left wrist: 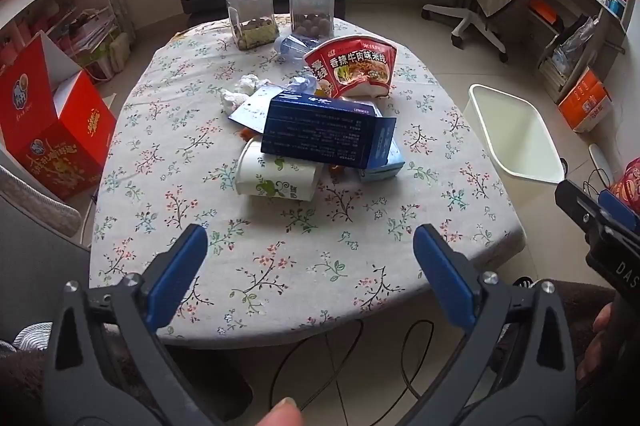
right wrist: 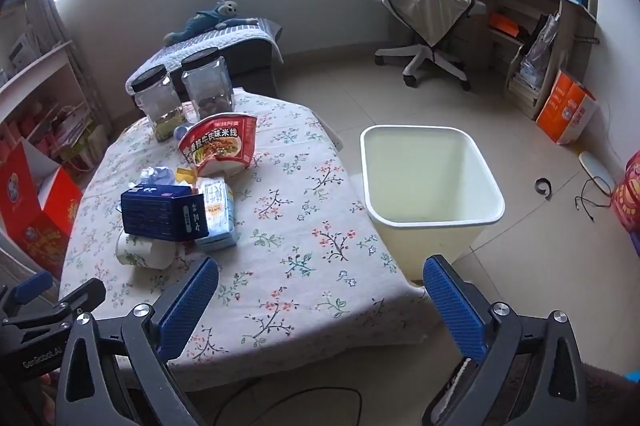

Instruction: Collect trash

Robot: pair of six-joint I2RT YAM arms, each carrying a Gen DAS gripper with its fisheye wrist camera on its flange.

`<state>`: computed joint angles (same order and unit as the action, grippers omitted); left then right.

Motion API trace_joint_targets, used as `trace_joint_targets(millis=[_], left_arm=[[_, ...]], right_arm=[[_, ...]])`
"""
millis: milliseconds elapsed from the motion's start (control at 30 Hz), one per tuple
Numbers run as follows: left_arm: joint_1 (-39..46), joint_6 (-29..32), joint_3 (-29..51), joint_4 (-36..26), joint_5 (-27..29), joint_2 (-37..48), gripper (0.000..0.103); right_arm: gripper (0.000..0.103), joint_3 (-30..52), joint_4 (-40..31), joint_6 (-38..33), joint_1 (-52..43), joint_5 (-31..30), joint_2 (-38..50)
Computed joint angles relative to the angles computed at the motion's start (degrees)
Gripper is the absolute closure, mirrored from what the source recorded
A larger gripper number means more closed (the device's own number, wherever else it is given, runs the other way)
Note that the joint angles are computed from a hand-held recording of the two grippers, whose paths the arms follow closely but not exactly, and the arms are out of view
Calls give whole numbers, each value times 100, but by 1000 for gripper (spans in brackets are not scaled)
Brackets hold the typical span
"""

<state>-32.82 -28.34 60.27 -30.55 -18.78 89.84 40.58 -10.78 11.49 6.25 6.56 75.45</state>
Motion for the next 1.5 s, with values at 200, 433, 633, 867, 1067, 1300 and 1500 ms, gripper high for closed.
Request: trace_joint_targets(millis=[200,433,633,867,1067,1300,1500], left_arm=[[91,58,-90,33,89,-58,1],[157,72,-162,83,104,-96,1],[175,77,-199,116,110,-116,1],[180,82,-202,122,118,-117,1],[176,73,-205,105,147,-118,1],[170,68,-228,114,143,-145,1],[147,73,-165,55,136,-79,1]], right_arm=[[0,4,-46,115,-100,-144,-44],[0,321,-318,47,106,86,150],[0,273,-274,1,146,152,183],[0,268,-271,9,148,160,177],[0,256,-272,16,161,167,172],[0,256,-275,15,164,173,178],[0,255,-287,16,174,184,200]])
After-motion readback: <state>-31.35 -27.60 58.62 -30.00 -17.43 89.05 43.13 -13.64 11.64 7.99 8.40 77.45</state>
